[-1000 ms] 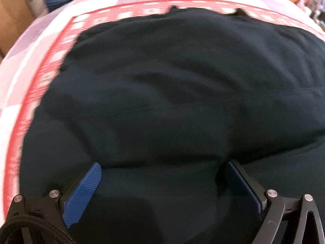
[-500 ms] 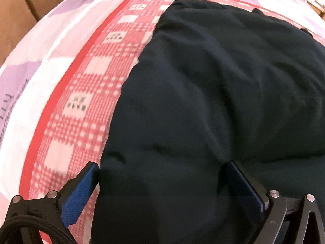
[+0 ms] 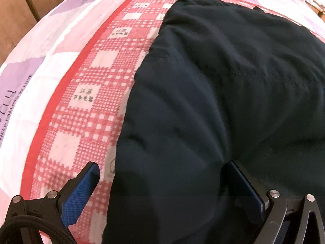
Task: Fold large clothes
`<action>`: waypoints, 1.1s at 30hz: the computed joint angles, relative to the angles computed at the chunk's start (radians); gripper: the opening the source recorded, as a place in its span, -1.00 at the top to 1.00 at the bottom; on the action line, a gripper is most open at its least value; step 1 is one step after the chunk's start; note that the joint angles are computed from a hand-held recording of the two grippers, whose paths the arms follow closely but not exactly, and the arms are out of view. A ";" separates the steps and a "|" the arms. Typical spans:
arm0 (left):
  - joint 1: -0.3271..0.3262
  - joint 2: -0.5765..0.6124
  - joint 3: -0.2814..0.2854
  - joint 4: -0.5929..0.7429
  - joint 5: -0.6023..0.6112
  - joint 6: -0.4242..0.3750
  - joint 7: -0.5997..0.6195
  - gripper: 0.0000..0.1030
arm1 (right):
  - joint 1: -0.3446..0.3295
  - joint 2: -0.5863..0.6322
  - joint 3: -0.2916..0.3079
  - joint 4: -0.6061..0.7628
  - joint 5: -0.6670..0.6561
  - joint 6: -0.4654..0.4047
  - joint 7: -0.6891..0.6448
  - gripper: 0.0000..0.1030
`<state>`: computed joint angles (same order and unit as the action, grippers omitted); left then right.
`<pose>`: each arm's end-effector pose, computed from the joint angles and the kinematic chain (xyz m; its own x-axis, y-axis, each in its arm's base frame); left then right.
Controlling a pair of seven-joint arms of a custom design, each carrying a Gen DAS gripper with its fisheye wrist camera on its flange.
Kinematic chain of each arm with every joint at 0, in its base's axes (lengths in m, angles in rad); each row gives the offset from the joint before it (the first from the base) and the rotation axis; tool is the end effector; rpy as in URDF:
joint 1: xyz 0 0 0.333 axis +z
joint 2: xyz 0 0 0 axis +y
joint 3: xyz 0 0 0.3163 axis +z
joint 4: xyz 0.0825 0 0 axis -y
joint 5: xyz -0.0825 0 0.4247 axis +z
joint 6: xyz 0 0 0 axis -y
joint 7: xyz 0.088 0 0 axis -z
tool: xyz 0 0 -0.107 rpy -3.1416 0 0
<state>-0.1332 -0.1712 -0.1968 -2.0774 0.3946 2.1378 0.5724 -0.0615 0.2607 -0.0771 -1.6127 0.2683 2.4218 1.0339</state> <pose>0.5407 -0.1725 0.5146 0.4830 -0.8735 -0.0613 -0.8032 -0.4141 -0.4282 0.7160 -0.0930 0.5247 0.2351 -0.9704 0.0548 -0.8045 -0.2259 -0.5494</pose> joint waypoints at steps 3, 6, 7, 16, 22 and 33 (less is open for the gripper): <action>-0.010 -0.025 -0.015 0.002 0.024 0.001 -0.015 -0.77 | 0.030 -0.049 -0.017 -0.037 -0.074 0.028 0.094 0.85; -0.040 -0.061 -0.044 -0.015 0.066 0.098 -0.003 -0.77 | 0.023 -0.180 0.020 -0.182 0.045 0.102 -0.025 0.85; -0.054 -0.058 -0.056 -0.009 0.075 0.133 0.005 -0.77 | 0.032 -0.234 0.031 -0.242 0.082 0.114 -0.081 0.85; -0.161 0.204 -0.088 0.205 0.054 0.271 0.038 -0.78 | 0.159 -0.372 0.063 -0.429 0.152 0.055 -0.228 0.74; -0.159 0.173 -0.047 0.127 0.101 0.261 0.013 -0.97 | 0.108 -0.264 0.010 -0.331 0.084 0.045 -0.180 0.90; -0.084 0.098 -0.036 0.124 0.117 0.141 -0.019 -0.88 | 0.021 -0.172 0.007 -0.171 -0.015 0.113 0.001 0.69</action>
